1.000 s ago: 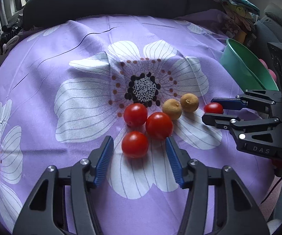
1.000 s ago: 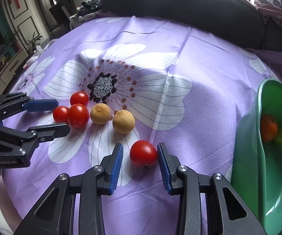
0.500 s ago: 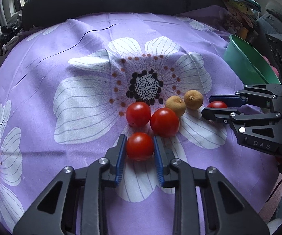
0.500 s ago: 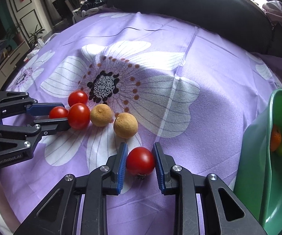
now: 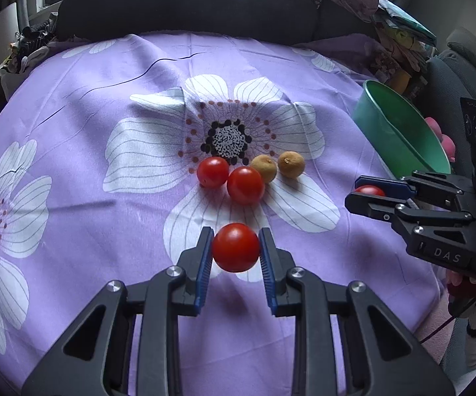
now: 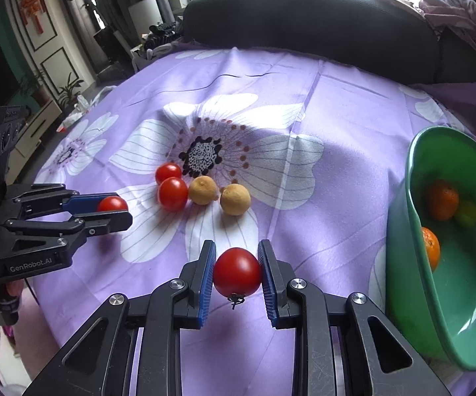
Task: Organize fruits
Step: 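Carry the held tomato with the left tool over the bowl while the right tool carries its tomato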
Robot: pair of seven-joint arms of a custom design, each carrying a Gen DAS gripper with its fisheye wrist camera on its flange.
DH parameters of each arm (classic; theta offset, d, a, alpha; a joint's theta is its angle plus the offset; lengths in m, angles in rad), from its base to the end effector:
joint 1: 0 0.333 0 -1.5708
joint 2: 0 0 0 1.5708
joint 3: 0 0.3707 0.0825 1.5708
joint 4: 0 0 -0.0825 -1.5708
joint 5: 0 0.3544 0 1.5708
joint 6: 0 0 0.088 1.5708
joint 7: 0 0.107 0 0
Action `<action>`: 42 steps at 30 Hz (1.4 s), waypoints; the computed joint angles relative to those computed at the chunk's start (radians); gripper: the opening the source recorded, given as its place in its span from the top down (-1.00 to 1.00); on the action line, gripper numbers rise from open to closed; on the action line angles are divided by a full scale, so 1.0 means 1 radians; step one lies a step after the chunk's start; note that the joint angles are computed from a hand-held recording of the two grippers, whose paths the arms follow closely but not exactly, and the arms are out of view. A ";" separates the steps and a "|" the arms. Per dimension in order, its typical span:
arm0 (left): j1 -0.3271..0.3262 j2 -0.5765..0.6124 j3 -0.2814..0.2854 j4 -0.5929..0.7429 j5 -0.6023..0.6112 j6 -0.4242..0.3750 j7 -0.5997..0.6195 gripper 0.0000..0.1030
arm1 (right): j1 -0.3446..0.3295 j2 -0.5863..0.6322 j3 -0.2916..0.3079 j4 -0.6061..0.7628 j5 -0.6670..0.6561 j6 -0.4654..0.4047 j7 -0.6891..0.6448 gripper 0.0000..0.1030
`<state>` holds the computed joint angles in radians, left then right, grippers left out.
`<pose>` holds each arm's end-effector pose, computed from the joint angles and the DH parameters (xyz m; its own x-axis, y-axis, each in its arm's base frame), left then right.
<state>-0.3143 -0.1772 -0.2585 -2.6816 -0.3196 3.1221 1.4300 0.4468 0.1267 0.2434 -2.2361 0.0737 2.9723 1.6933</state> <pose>0.3691 -0.2095 0.4365 -0.1850 -0.9579 0.2194 -0.8453 0.0412 -0.5326 0.4452 0.3546 0.4604 0.5035 -0.8506 -0.1514 -0.7545 -0.3474 -0.5568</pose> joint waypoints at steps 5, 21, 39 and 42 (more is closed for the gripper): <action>-0.079 -0.033 0.022 -0.028 -0.066 0.025 0.013 0.47 | -0.004 -0.045 0.028 -0.057 0.092 0.042 -0.044 0.46; -0.113 -0.075 -0.044 -0.015 -0.047 0.028 -0.039 0.47 | 0.125 -0.168 -0.051 -0.217 0.251 0.175 -0.069 0.46; -0.119 0.053 -0.062 0.190 0.045 0.012 -0.013 0.47 | 0.122 -0.281 -0.156 -0.335 0.090 0.319 0.097 0.46; -0.098 0.089 -0.081 0.245 0.086 0.003 -0.020 0.47 | 0.054 -0.298 -0.120 -0.347 0.057 0.336 0.129 0.46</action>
<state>-0.4127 -0.0880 -0.3399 -2.4367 -0.2334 3.1248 1.4104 0.5006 -0.1717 0.1230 -2.5831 0.1305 3.3081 1.8222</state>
